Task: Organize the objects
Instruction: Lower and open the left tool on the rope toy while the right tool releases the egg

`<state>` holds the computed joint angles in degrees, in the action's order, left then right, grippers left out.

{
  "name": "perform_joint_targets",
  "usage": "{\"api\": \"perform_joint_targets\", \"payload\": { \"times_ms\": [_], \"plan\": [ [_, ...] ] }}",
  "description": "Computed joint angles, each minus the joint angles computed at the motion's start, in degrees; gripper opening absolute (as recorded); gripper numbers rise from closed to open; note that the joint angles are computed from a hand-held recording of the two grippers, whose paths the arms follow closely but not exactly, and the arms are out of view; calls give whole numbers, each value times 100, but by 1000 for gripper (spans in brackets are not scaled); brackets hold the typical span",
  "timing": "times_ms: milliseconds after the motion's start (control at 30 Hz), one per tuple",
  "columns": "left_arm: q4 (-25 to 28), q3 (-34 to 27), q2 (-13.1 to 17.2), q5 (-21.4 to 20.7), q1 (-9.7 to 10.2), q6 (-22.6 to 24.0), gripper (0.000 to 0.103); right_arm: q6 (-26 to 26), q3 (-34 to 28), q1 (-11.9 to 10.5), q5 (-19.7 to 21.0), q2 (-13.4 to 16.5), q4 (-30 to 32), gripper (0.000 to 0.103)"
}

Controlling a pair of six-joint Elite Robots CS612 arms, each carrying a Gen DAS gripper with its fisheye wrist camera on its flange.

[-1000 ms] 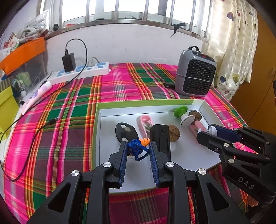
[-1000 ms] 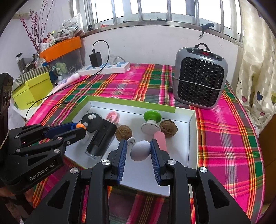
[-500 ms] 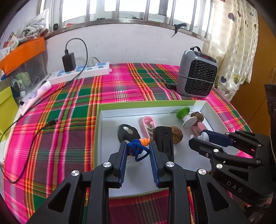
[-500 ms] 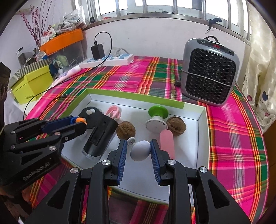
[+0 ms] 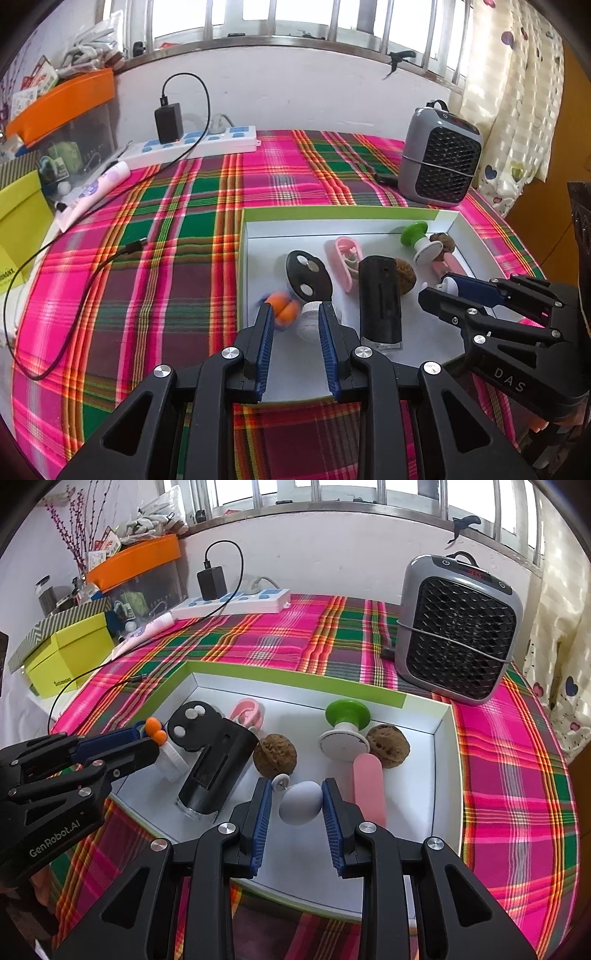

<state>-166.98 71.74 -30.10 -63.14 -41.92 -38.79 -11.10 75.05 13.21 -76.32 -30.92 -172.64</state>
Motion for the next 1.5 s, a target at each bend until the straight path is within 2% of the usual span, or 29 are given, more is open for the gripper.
{"api": "perform_joint_targets", "payload": {
  "times_ms": [1500],
  "plan": [
    [22, -22, 2, -72, 13, -42, 24, 52, -76, 10, -48, 47, 144, 29]
  ]
}}
